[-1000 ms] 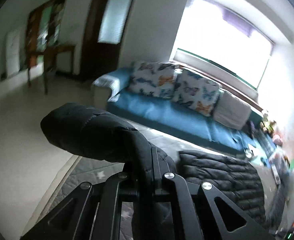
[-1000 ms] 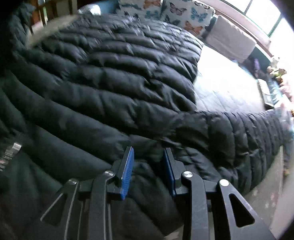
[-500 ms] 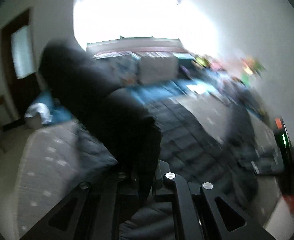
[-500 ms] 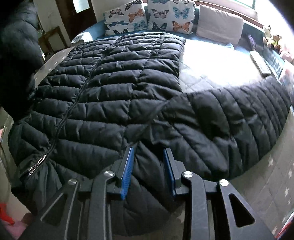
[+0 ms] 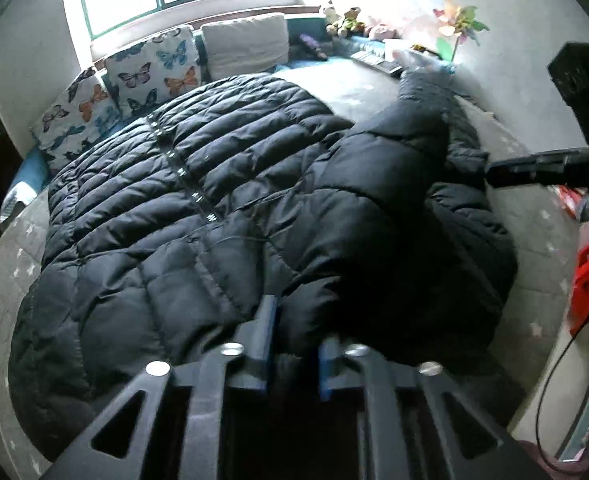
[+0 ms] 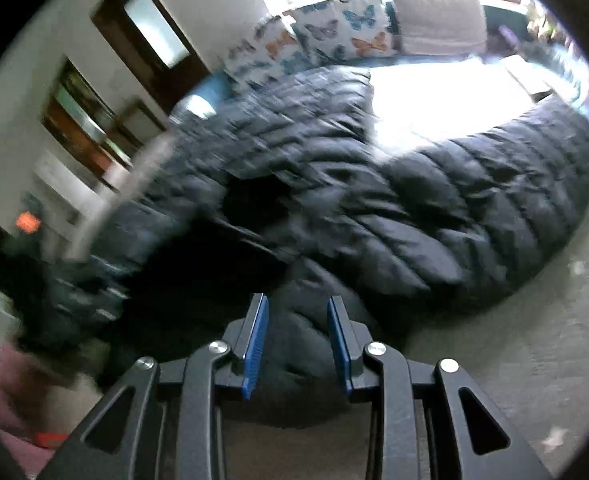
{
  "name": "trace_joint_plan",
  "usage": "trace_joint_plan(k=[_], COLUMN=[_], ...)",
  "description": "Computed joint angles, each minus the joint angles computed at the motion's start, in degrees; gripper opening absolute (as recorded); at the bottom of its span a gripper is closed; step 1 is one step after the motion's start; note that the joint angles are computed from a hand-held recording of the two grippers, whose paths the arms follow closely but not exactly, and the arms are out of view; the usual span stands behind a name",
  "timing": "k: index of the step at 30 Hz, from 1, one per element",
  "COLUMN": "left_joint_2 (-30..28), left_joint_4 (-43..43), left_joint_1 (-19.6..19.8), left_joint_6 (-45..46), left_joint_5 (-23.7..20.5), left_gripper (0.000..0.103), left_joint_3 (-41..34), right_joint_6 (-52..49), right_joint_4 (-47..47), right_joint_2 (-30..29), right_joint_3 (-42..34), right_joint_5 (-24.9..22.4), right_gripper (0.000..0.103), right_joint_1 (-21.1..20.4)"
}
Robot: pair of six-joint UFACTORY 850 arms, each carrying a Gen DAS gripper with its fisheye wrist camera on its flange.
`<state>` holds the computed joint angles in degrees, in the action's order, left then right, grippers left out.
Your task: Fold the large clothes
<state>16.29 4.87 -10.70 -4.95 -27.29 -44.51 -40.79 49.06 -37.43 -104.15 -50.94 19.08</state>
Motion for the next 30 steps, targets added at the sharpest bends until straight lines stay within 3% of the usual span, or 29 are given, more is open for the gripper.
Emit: trace_joint_plan(k=[1, 2, 6, 11, 13, 14, 15, 16, 19, 23, 25, 28, 30], left_joint_2=[0.1, 0.3, 0.1, 3.2, 5.0, 6.1, 7.0, 8.0, 8.9, 5.7, 3.6, 1.9, 2.8], left_joint_4=[-3.5, -6.1, -6.2, -19.7, -24.0, -25.5, -26.5, -26.7, -23.5, -25.3, -29.0, -29.6, -29.0], left_joint_1=[0.6, 1.6, 2.0, 7.4, 10.6, 12.4, 14.4, 16.8, 23.4, 33.0, 36.4, 37.9, 37.7], left_joint_6=[3.2, 5.7, 6.9, 19.0, 23.3, 25.0, 26.2, 26.5, 24.9, 27.9, 32.5, 35.0, 37.3], left_joint_5=[-0.1, -0.3, 0.4, -4.6, -6.5, -7.5, -8.0, -8.0, -6.3, -6.1, -7.7, -7.9, -5.1], left_gripper=[0.048, 0.052, 0.054, 0.054, 0.054, 0.054, 0.055, 0.057, 0.058, 0.058, 0.058, 0.056, 0.056], left_joint_3=[0.0, 0.2, 0.6, -0.2, -0.5, -0.8, -1.2, -1.7, -3.5, -4.8, -4.1, -1.2, 2.1], right_joint_6=[-0.7, -1.0, -1.8, 5.8, 8.1, 8.8, 9.8, 10.6, 9.0, 5.6, 7.6, 11.7, 11.1], right_joint_4=[3.3, 4.9, 6.1, -4.0, -6.0, -6.6, -7.2, -8.5, -13.2, -20.0, -22.0, -27.1, -24.5], right_joint_2=[-0.6, -1.0, -3.7, -9.4, -12.1, -12.9, -15.1, -16.1, -13.9, -8.5, -9.4, -11.3, -12.1], right_joint_3=[-1.1, -1.9, -7.3, -16.3, -19.9, -20.7, -24.0, -25.8, -24.3, -17.5, -17.5, -16.7, -15.3], right_joint_5=[-2.4, -3.5, -5.2, -2.7, -4.5, -5.0, -7.7, -8.8, -4.4, 6.1, 5.2, 4.2, 3.2], right_gripper=[0.040, 0.047, 0.062, 0.062, 0.061, 0.049, 0.026, 0.022, 0.017, 0.017, 0.017, 0.017, 0.017], right_joint_1=[-0.4, -0.5, 1.1, 4.0, 4.4, 4.5, 4.8, 5.1, 6.5, 8.2, 8.0, 7.9, 6.9])
